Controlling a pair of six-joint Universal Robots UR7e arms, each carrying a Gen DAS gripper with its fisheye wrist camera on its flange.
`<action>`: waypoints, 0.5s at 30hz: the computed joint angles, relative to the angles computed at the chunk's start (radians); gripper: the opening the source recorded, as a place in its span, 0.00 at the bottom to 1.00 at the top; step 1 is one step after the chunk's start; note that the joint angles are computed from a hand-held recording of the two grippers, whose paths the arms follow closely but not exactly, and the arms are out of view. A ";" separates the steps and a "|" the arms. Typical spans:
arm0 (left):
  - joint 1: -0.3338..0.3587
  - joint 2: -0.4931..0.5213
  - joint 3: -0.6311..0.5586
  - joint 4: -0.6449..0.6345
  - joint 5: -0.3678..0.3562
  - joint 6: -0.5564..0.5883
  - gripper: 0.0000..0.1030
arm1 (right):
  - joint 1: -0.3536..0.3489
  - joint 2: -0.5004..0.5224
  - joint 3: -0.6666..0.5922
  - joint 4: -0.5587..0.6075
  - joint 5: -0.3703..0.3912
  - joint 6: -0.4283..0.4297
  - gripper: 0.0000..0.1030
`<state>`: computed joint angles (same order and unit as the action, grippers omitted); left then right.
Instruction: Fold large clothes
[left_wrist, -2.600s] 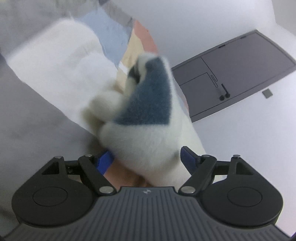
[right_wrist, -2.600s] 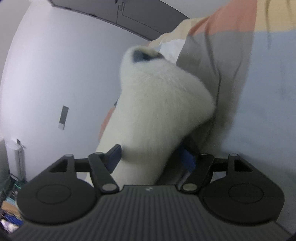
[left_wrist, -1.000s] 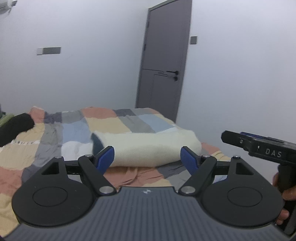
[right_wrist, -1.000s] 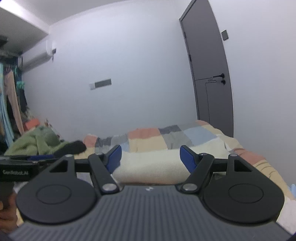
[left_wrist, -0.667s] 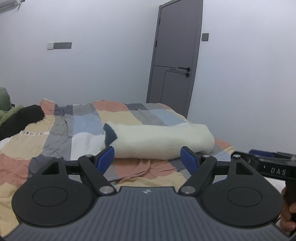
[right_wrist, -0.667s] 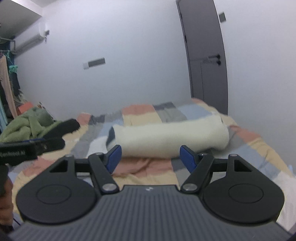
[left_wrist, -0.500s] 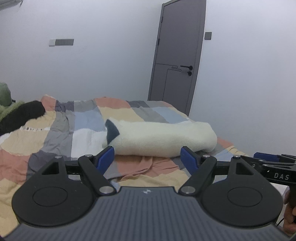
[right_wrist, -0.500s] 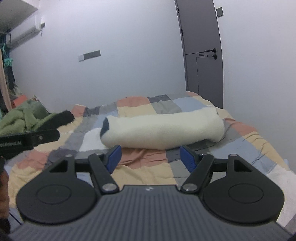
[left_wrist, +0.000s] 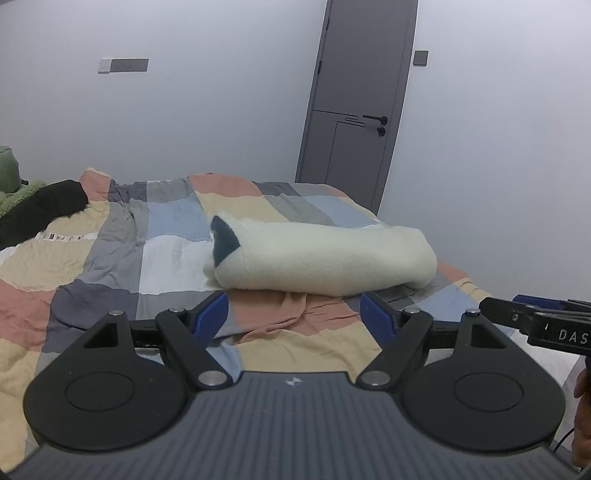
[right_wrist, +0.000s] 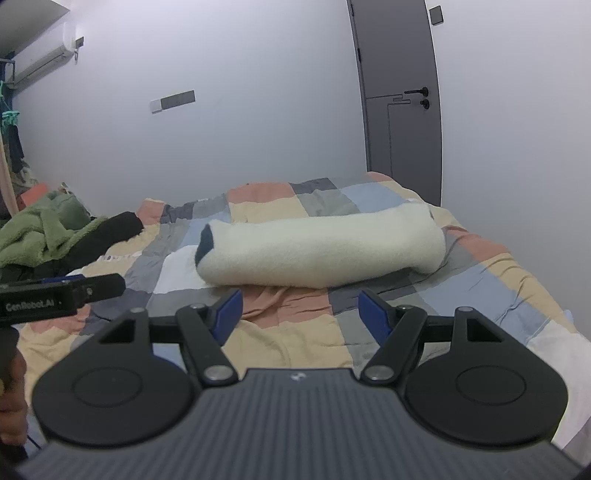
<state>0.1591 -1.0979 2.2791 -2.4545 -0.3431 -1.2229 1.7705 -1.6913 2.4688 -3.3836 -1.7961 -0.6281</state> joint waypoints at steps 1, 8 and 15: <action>0.000 0.000 0.000 -0.003 0.000 0.005 0.80 | 0.000 0.000 -0.002 0.003 -0.002 0.004 0.70; -0.001 0.001 -0.005 0.001 -0.002 0.015 0.82 | -0.006 -0.010 0.002 0.020 -0.006 0.007 0.70; -0.012 0.002 -0.007 -0.004 0.006 0.031 0.84 | -0.007 -0.028 0.005 0.043 -0.010 0.022 0.70</action>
<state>0.1476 -1.0963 2.2722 -2.4590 -0.3375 -1.1914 1.7640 -1.7194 2.4736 -3.3409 -1.8066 -0.6065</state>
